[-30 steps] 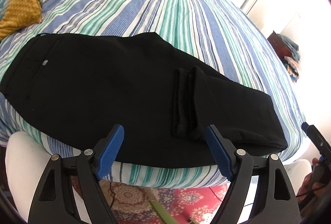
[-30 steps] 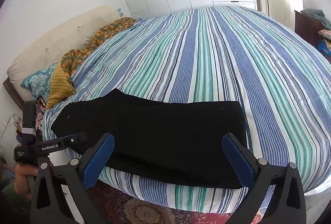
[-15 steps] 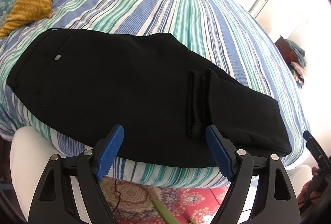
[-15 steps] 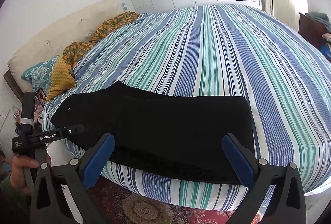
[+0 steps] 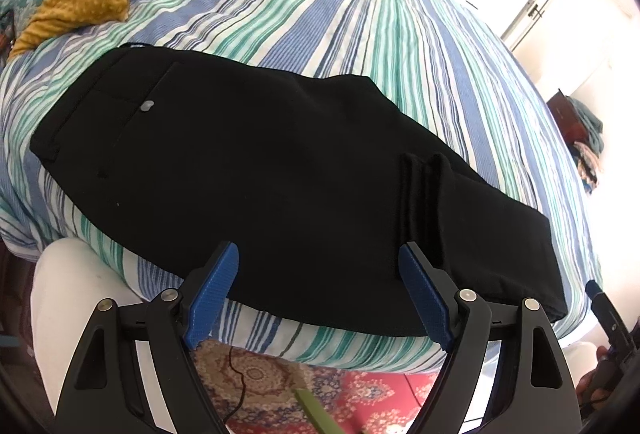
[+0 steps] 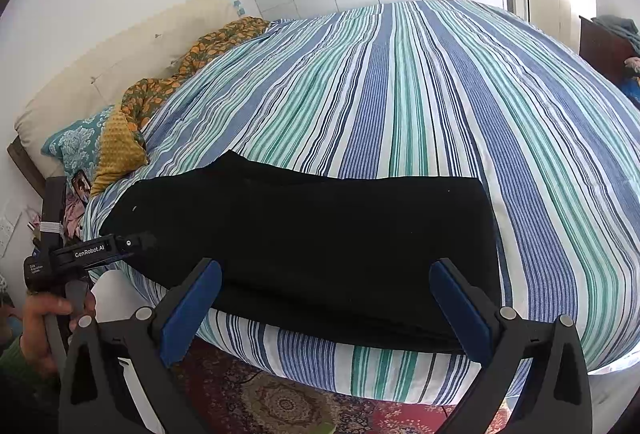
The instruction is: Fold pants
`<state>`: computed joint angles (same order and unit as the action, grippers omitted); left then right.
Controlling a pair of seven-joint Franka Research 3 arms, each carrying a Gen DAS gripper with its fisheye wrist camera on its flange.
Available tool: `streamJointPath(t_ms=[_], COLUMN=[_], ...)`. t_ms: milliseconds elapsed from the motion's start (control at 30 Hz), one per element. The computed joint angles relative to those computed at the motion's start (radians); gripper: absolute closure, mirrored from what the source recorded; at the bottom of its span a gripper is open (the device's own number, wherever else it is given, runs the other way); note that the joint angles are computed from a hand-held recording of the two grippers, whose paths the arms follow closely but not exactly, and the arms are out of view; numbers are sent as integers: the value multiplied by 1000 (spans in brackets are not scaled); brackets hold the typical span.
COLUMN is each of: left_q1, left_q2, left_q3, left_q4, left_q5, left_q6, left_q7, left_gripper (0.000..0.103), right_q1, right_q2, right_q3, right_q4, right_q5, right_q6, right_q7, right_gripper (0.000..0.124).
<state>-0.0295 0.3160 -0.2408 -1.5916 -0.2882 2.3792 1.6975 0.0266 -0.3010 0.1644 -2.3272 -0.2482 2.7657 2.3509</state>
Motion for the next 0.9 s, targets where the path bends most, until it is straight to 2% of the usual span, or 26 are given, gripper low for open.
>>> streamJointPath(t_ms=[367,667,900], left_q1=[48,145,171], left_q2=[69,166,152], left_q3=[35,27,36], left_q4=[112,273,252], left_q5=[32,-60,-47], left_q6=[-14,-90,-68], left_q7=[-90,-193,-234], left_gripper=[19,19,18], right_q1=[14,17,15], right_q2=[7,2,2], right_q3=[-17,-21,-21], right_q4=[-6,-18,-23], right_q5=[43,70,86], right_q6=[3,6,7], right_q7=[-23,-34,-33], right_gripper=[21,21,21])
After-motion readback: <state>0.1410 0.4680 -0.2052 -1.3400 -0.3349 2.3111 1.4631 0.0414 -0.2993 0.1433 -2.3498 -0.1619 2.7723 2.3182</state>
